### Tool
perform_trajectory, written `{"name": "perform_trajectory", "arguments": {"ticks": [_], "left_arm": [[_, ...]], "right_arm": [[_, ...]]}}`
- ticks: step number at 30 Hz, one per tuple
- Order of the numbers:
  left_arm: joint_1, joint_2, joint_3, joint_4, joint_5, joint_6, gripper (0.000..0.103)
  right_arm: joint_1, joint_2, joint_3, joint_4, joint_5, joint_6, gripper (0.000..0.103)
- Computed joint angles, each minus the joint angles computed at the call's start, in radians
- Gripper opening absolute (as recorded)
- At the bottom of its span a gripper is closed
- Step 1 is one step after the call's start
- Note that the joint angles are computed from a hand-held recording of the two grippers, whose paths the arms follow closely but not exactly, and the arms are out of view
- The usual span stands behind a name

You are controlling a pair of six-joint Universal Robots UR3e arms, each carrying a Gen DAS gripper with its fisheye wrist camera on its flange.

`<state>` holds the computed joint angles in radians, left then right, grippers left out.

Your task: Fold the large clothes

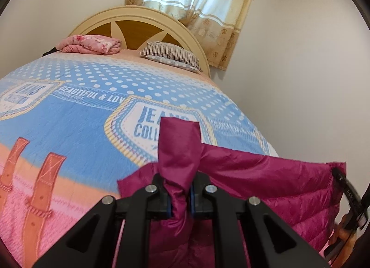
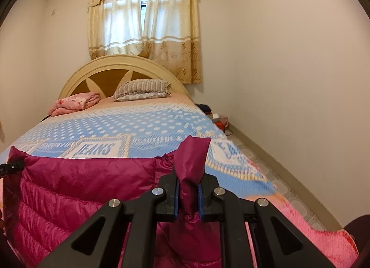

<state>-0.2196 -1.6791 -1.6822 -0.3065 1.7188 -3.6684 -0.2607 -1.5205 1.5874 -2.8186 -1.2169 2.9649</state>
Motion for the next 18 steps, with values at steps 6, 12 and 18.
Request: {"name": "perform_trajectory", "arguments": {"ticks": [6, 12, 18], "left_arm": [[0.011, -0.157, 0.156, 0.001, 0.038, -0.036, 0.011], [-0.011, -0.344, 0.321, -0.077, 0.134, -0.027, 0.011], [0.005, -0.437, 0.401, -0.153, 0.117, -0.055, 0.011]], "right_arm": [[0.16, 0.286, -0.278, -0.019, -0.232, 0.023, 0.011], [0.223, 0.533, -0.542, 0.057, -0.334, 0.034, 0.011], [0.212, 0.654, -0.659, 0.143, -0.334, 0.058, 0.011]]}}
